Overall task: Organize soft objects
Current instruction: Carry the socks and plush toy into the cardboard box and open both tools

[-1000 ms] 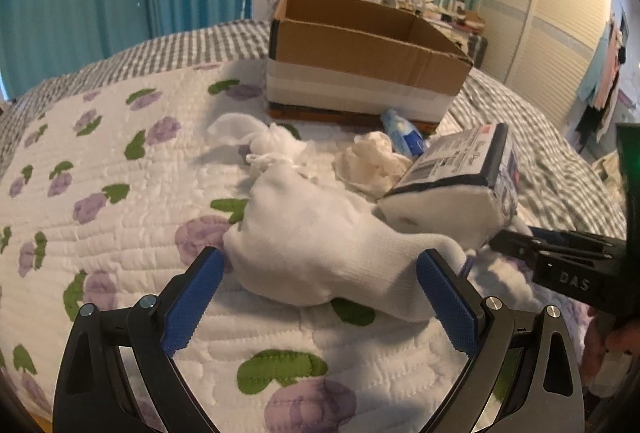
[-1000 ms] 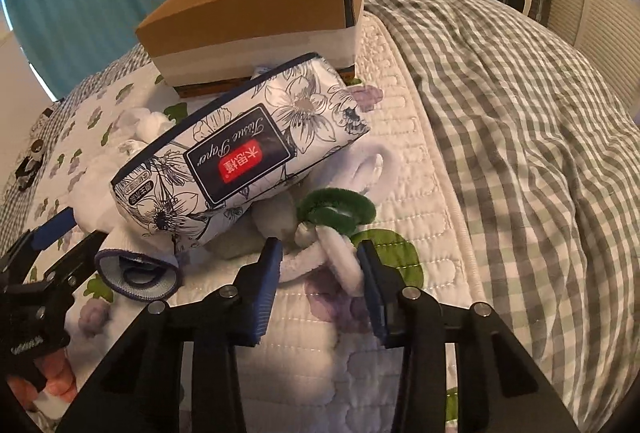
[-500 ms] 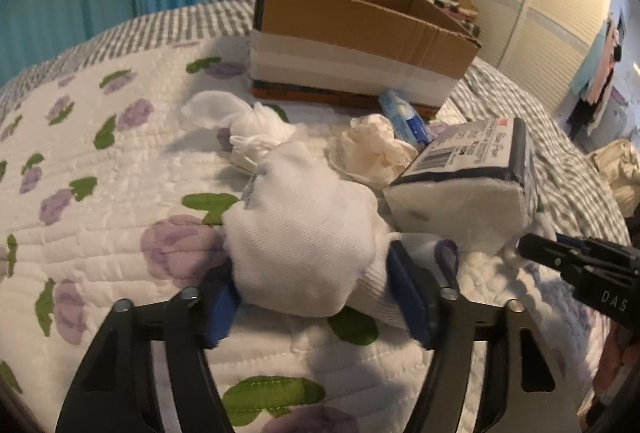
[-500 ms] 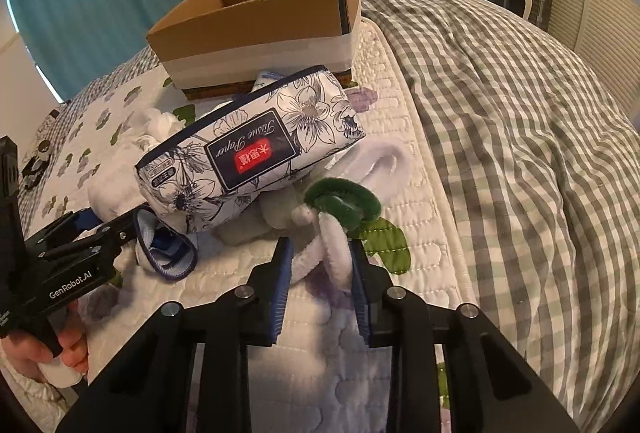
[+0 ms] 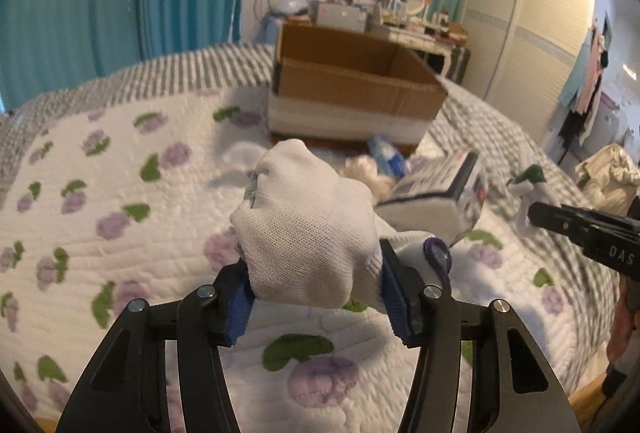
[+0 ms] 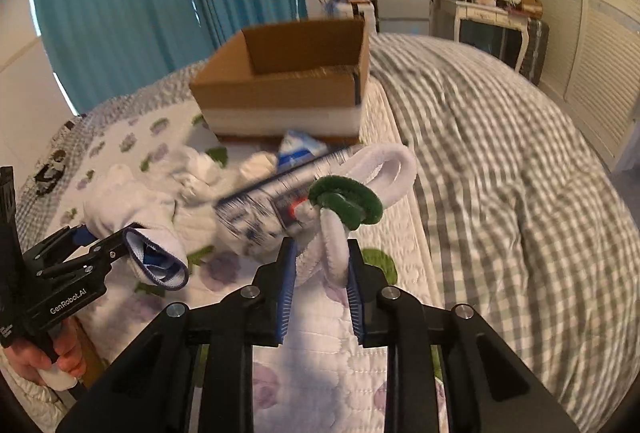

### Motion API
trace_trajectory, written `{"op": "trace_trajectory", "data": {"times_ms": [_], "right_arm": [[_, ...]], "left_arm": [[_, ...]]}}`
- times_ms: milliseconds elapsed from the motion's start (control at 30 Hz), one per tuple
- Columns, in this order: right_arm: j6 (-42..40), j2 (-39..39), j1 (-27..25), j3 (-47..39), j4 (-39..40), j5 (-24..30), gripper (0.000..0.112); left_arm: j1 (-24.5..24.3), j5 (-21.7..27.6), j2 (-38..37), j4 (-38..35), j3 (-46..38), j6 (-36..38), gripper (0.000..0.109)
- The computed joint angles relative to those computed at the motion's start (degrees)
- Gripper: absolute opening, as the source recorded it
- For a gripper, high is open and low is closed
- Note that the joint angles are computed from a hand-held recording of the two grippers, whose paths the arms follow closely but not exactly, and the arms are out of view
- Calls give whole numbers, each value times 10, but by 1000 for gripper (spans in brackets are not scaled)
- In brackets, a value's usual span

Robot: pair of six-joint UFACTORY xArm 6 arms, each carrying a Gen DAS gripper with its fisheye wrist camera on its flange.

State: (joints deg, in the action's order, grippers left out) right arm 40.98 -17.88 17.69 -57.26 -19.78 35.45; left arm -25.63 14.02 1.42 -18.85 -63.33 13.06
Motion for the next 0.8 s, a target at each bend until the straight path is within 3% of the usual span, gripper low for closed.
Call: {"op": "trace_trajectory", "data": {"times_ms": [67, 167, 433, 667, 800], "right_arm": [[-9, -2, 5, -15, 2, 9, 23], [-9, -1, 16, -46, -23, 20, 23], [-77, 59, 9, -159, 3, 4, 23], [-207, 219, -31, -364, 91, 12, 24], [-254, 319, -56, -484, 144, 34, 24]], "left_arm": [[7, -3, -9, 44, -2, -39, 54], [14, -4, -15, 50, -14, -42, 54], [13, 5, 14, 17, -101, 9, 54], [6, 63, 145, -23, -304, 57, 54], [4, 124, 276, 30, -493, 34, 54]]}}
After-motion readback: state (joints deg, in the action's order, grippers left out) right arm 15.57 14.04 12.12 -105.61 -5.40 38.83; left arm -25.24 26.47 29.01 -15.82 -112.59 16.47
